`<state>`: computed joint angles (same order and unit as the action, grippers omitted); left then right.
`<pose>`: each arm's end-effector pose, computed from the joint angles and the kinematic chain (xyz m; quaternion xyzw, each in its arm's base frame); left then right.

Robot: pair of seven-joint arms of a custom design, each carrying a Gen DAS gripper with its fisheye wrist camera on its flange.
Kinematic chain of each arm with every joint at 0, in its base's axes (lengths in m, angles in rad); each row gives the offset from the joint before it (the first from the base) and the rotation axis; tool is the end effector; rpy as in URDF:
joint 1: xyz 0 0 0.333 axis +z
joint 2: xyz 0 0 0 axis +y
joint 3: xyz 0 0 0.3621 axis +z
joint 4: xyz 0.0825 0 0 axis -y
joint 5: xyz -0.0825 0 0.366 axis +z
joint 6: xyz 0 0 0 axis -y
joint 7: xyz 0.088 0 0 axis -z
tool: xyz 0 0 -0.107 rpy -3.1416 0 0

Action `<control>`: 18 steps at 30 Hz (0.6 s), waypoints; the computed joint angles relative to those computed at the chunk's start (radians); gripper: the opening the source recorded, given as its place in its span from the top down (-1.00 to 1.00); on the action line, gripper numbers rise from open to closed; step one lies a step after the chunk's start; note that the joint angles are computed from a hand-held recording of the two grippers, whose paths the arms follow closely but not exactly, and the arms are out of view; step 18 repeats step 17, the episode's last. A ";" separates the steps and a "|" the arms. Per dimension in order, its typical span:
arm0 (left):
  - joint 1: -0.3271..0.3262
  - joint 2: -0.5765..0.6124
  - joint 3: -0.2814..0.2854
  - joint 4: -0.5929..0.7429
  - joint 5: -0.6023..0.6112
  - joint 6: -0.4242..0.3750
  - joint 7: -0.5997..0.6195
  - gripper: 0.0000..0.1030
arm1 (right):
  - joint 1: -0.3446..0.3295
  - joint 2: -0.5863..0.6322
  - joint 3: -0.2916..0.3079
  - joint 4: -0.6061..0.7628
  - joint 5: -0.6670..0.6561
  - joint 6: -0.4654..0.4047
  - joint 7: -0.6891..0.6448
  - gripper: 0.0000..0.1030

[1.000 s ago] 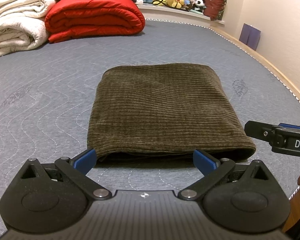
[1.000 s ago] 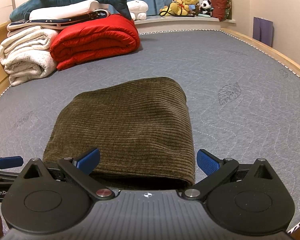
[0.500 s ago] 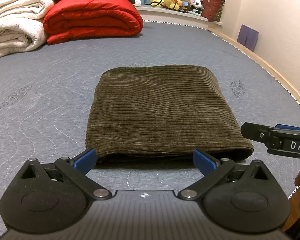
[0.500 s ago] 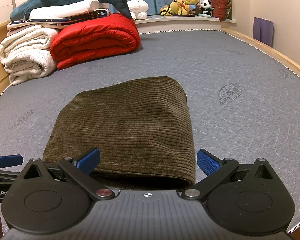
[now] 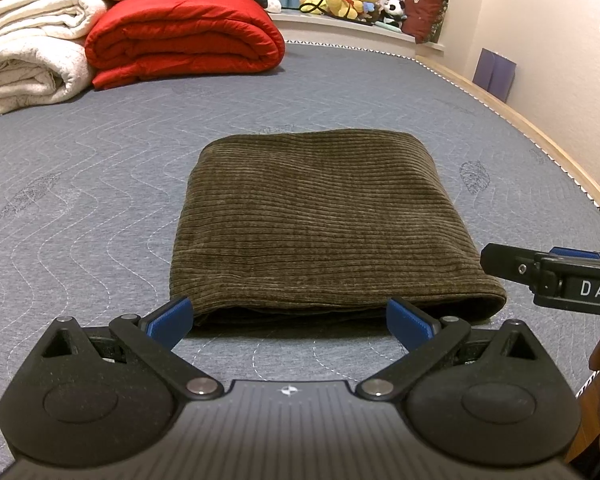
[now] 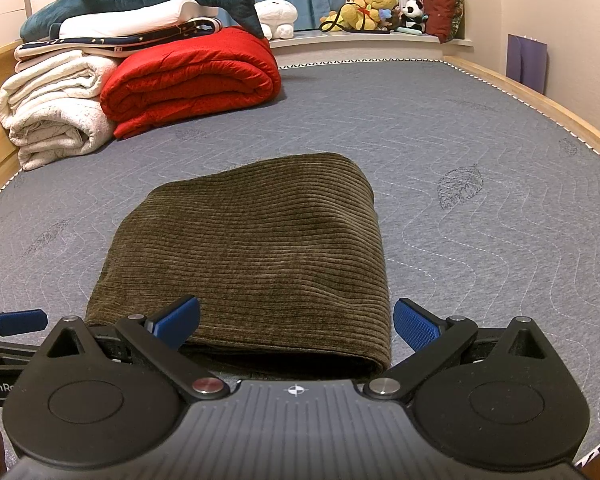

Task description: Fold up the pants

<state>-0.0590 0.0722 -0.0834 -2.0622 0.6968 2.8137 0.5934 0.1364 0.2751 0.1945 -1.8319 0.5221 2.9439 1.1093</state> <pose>0.5812 -0.1137 0.5252 -0.7315 0.5681 -0.2594 0.2737 0.6465 0.1716 0.5305 -0.7263 0.5396 -0.1799 0.3858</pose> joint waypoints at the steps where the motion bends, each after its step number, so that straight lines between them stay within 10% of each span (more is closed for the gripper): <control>1: 0.000 0.001 0.000 0.001 0.000 0.000 0.000 -0.99 | 0.000 0.000 0.000 0.000 0.000 0.000 0.000 -0.98; 18: -0.004 -0.003 0.002 0.000 0.042 0.003 -0.035 -0.99 | -0.003 0.000 0.003 -0.002 0.003 0.000 -0.007 -0.98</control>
